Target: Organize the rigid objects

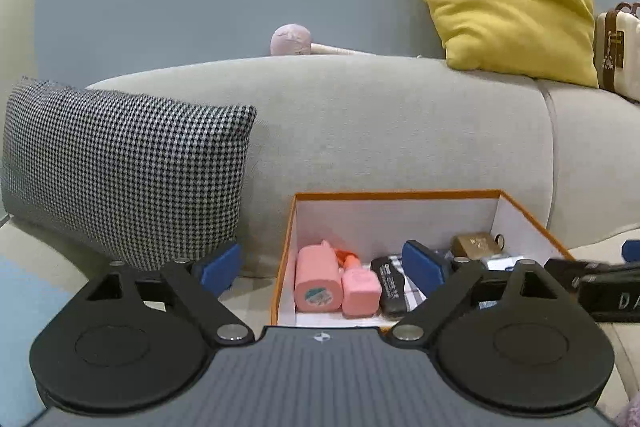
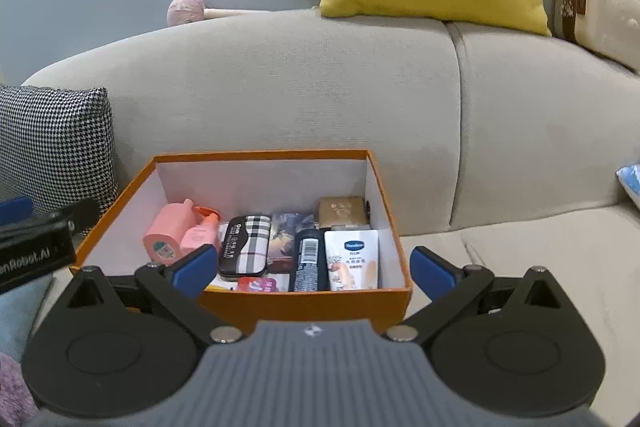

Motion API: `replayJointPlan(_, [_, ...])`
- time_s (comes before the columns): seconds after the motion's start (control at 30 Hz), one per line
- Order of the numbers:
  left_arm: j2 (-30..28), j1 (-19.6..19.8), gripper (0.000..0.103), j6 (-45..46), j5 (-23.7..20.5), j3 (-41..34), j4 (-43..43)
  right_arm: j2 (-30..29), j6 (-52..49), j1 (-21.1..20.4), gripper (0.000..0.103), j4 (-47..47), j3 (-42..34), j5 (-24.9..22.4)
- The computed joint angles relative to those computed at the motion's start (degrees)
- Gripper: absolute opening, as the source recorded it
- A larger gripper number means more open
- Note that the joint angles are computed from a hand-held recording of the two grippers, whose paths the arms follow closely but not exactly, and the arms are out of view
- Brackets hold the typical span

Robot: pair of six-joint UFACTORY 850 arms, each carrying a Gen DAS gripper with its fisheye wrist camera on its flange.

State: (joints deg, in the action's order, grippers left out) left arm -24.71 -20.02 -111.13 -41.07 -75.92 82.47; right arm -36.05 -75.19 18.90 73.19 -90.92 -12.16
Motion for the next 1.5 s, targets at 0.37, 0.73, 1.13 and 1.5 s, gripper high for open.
replayJointPlan(0.37, [-0.14, 0.77, 0.103, 5.04, 5.13, 0.29, -8.92, 0.26, -10.93, -0.11, 0.101, 11.29, 2.90, -1.25])
replayJointPlan(0.73, [-1.02, 0.00, 0.103, 5.81, 2.68, -0.42, -8.71, 0.33, -12.78, 0.21, 0.101, 12.20, 3.37, -1.57])
replayJointPlan(1.13, [0.00, -0.54, 0.103, 6.05, 3.03, 0.22, -8.46, 1.80, -16.04, 0.21, 0.101, 13.92, 5.04, -1.42])
replayJointPlan(1.5, [0.21, -0.70, 0.103, 6.18, 2.66, 0.35, -8.70, 1.84, -15.24, 0.04, 0.102, 12.96, 4.93, -1.70])
